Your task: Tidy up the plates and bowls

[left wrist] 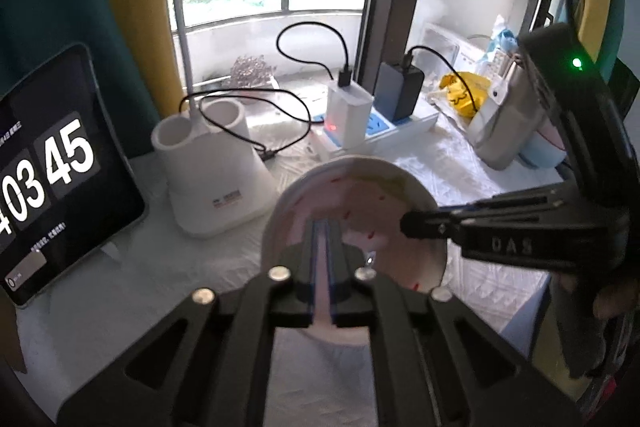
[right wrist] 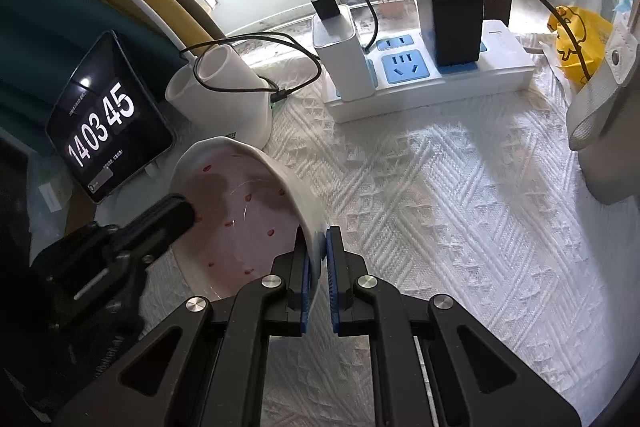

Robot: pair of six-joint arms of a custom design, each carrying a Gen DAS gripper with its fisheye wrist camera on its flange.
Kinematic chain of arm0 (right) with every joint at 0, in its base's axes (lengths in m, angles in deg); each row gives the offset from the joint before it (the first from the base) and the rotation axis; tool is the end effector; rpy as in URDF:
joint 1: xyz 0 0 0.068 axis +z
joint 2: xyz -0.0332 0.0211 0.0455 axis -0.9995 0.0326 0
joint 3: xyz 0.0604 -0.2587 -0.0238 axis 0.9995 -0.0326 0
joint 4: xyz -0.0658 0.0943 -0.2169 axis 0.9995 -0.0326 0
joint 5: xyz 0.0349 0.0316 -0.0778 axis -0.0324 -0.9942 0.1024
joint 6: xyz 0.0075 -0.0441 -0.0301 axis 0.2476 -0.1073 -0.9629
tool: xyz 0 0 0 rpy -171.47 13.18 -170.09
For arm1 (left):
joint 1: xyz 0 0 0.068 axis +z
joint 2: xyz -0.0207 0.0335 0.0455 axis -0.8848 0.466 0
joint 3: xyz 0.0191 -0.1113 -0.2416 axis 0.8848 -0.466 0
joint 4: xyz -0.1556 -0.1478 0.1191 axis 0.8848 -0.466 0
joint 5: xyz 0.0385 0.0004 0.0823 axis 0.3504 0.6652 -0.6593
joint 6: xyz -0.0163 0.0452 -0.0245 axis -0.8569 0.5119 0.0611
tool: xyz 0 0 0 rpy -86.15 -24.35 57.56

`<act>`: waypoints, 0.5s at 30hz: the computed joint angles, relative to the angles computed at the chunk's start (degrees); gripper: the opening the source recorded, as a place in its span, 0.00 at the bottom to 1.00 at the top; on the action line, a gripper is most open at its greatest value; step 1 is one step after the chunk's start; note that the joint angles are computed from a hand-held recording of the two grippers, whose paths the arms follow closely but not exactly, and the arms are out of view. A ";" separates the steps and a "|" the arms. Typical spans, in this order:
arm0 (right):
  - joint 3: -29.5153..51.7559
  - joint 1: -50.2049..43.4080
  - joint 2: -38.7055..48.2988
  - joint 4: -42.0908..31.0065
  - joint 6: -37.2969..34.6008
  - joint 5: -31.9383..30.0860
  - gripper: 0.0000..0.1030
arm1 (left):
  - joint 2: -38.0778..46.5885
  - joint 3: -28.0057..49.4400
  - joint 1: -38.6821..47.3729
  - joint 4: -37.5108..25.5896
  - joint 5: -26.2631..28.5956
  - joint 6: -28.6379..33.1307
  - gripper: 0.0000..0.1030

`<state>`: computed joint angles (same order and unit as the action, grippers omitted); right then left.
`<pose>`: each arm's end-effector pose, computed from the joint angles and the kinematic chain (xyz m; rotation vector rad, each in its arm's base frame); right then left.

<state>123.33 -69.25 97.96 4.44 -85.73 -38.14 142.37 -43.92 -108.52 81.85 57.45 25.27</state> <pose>0.2332 0.0949 0.1169 -0.6952 2.6197 0.6276 0.1446 -0.1272 0.1318 -0.0614 2.3897 -0.0754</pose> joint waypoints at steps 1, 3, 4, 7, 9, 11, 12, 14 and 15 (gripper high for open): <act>-0.05 0.12 -0.07 0.13 0.06 0.12 0.08 | -0.76 -0.23 0.02 -0.79 -0.35 0.10 0.12; -0.14 0.28 -0.28 0.15 0.06 0.26 0.08 | -1.20 -0.78 0.65 -0.92 -0.20 0.32 0.17; -0.18 0.35 -0.38 0.14 0.10 0.33 0.08 | -1.05 -1.27 1.03 -0.16 -0.01 0.60 0.22; -0.11 0.37 -0.35 0.06 0.16 0.31 0.08 | -1.21 -2.25 2.78 0.86 1.53 0.78 0.29; -0.11 0.45 -0.42 -0.03 0.27 0.33 0.08 | -0.79 -2.14 3.31 0.73 1.35 0.24 0.31; -0.15 0.38 -0.45 -0.08 0.12 0.11 0.08 | -0.77 -2.26 3.55 0.57 1.05 -0.30 0.35; -0.07 0.34 -0.31 -0.10 0.06 0.10 0.08 | -0.32 -2.21 3.98 0.61 1.30 -0.48 0.36; -0.03 0.37 -0.21 -0.04 0.11 0.11 0.08 | 2.63 -1.12 5.42 0.42 2.29 -0.56 0.36; -0.08 0.41 -0.23 0.02 0.05 0.18 0.08 | 4.19 -0.69 6.24 0.78 3.11 -0.69 0.36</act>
